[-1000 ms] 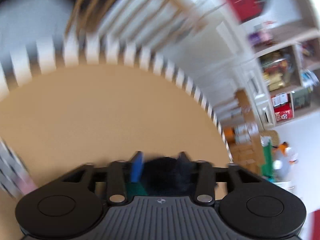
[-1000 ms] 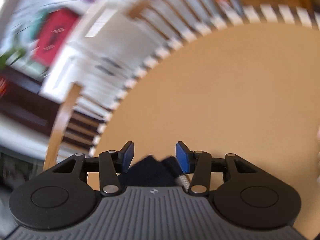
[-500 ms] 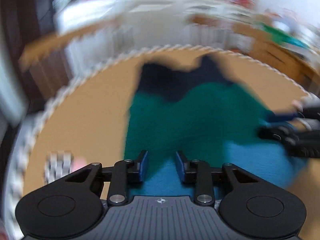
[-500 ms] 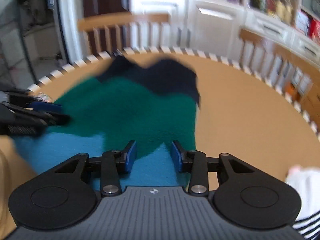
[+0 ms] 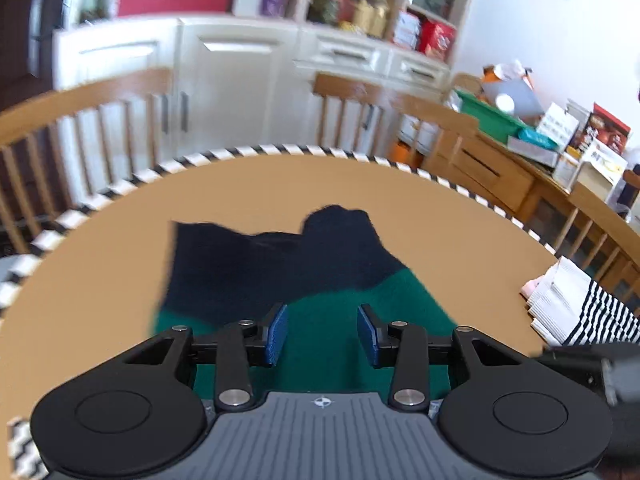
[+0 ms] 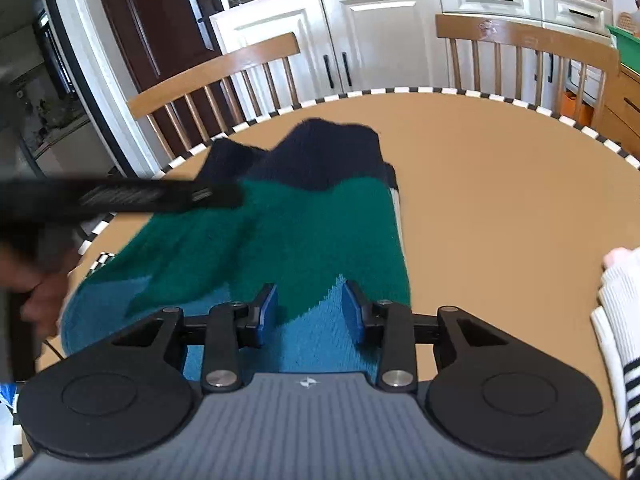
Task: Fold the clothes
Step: 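Release the hem with both grippers and smooth the folded cardigan flat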
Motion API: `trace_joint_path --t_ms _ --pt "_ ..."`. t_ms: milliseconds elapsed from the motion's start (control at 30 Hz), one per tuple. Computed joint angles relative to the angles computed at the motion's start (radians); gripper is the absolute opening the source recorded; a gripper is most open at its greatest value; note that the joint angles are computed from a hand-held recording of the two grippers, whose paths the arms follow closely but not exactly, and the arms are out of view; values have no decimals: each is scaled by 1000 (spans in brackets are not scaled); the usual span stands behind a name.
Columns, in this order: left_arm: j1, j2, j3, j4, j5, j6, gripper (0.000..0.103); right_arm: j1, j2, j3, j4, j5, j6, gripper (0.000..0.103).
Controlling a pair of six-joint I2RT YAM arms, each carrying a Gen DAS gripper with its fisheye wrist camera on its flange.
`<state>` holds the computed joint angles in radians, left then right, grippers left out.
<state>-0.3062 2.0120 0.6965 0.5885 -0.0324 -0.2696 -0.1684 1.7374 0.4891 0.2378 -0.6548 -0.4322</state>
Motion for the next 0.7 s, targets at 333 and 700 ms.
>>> trace_joint_path --t_ms 333,700 --pt "79 123 150 0 -28 50 39 -3 31 -16 43 -4 -10 37" --pt "110 256 272 -119 -315 54 38 -10 54 -19 75 -22 -30 39"
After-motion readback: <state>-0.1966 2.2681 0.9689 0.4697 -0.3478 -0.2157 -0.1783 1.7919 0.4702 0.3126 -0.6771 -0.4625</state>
